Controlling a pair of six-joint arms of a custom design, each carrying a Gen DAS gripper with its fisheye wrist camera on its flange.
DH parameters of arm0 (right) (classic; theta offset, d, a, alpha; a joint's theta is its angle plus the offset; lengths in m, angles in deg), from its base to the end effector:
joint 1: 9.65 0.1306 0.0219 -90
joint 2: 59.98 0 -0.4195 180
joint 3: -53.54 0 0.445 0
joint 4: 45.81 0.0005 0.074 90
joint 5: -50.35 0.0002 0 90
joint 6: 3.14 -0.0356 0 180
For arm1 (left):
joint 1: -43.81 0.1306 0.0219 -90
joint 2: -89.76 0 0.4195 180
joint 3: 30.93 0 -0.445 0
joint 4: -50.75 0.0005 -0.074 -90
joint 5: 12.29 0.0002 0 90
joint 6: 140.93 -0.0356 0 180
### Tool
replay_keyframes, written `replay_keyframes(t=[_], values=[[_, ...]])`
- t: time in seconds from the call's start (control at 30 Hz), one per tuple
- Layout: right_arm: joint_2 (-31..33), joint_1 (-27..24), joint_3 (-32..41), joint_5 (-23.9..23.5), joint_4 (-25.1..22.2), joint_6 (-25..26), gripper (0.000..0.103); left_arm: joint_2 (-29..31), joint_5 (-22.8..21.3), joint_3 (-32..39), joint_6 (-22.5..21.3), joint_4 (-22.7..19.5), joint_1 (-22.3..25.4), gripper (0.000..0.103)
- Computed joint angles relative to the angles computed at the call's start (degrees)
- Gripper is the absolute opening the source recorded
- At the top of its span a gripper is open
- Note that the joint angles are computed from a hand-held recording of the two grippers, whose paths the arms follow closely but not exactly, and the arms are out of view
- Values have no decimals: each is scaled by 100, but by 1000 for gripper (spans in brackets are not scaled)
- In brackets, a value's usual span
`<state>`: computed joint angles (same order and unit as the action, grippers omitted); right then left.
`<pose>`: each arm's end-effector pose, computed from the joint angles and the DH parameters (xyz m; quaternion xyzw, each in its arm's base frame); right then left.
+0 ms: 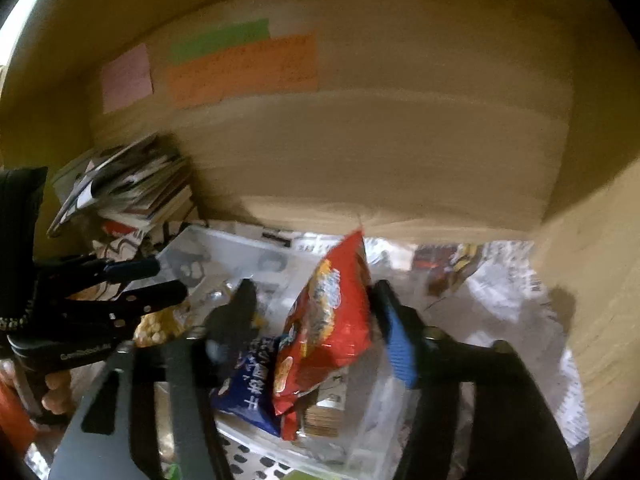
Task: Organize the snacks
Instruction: 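Drop both packs into the clear box and open both tools, then grasp the wrapped pastry with the left tool while the right tool grasps a clear-wrapped bun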
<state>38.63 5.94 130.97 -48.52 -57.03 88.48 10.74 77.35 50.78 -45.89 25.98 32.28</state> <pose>0.5686 0.1638 0.3259 -0.1676 0.8583 0.1257 0.4685 0.5883 -0.1203 0.3192 0.0509 0.9192 -0.0534 0.3868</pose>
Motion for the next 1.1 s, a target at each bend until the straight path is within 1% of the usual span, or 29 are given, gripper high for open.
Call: replay_keyframes(t=[0.03, 0.1, 0.17, 0.2, 0.33, 0.47, 0.53, 0.6, 0.67, 0.83, 0.93, 1.1], values=[[-50, -4, -44, 22, 54, -1, 68, -51, -23, -35, 2, 17, -1, 48], [-155, -14, -133, 45, 135, -35, 73, -162, -72, -118, -11, 65, -6, 51], [-300, -27, -255, 27, 201, -37, 74, -359, -146, -261, -42, 129, -16, 56], [-348, -19, -300, 36, 214, -27, 75, -457, -185, -345, -57, 181, -27, 57], [-614, -12, -562, 9, 275, 10, 80, -816, -264, -633, -64, 277, -61, 65], [-914, -9, -878, -26, 333, 46, 82, -1183, -382, -963, -107, 355, -124, 70], [-1066, -9, -1047, -71, 337, 49, 84, -1391, -451, -1166, -148, 412, -163, 71], [-1178, -13, -1184, -141, 337, 27, 85, -1575, -483, -1361, -166, 458, -191, 74], [-1300, -12, -1340, -182, 316, 7, 86, -1763, -500, -1555, -148, 482, -201, 80], [-1571, 98, -1742, -44, 356, -3, 87, -2174, -639, -1980, -80, 434, -261, 83], [-1653, 156, -1922, 13, 375, -57, 88, -2359, -627, -2188, 15, 361, -270, 85], [-1783, 220, -2229, 14, 370, -309, 88, -2592, -626, -2525, 151, 310, -278, 85]])
